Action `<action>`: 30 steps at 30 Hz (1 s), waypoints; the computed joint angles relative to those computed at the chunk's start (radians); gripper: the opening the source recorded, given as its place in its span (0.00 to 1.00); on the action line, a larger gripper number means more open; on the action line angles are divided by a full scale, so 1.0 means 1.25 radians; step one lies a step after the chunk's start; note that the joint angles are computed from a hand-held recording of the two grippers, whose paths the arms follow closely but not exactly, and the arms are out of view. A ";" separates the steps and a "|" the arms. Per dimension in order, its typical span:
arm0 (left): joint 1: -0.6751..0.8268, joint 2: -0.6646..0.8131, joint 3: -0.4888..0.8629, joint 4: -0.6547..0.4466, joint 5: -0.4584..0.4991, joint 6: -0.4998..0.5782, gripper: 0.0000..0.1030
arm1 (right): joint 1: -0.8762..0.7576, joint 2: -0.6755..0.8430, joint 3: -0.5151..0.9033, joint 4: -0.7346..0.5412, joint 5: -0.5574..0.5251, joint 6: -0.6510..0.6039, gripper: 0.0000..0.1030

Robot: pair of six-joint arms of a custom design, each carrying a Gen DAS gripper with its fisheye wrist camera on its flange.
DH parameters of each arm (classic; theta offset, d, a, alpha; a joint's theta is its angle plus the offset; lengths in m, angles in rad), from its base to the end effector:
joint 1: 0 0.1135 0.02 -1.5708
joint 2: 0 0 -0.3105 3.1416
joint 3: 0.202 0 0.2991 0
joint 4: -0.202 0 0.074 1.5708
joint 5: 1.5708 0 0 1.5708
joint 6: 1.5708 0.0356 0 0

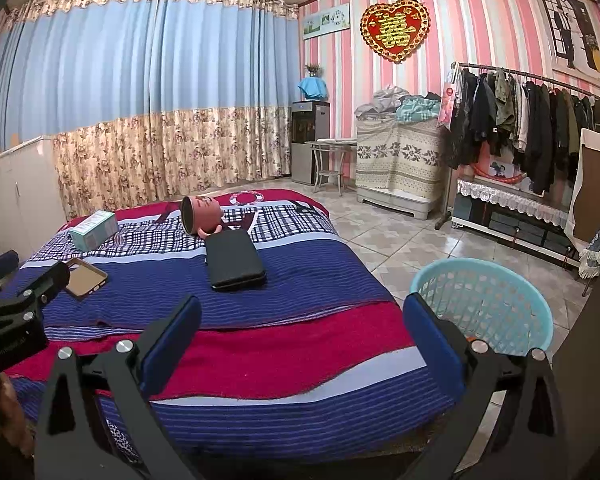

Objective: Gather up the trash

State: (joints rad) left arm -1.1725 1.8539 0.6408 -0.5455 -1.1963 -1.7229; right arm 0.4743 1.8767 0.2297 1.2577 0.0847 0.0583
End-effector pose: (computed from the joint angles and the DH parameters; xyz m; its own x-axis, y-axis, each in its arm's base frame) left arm 0.1272 -0.2169 0.0727 -0.3422 -0.1191 -0.9321 -0.4379 0.8978 0.0460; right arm 0.2258 0.1126 0.0713 -0.3595 -0.1193 -0.9255 -0.3651 0.9307 0.0219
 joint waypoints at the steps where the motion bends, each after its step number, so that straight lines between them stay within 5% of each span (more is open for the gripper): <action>1: -0.001 -0.001 -0.001 0.002 0.000 0.000 0.95 | 0.000 0.001 0.000 0.001 0.000 0.000 0.96; 30: 0.000 -0.007 -0.007 0.010 0.005 0.012 0.95 | -0.009 0.005 0.000 0.005 -0.009 -0.004 0.96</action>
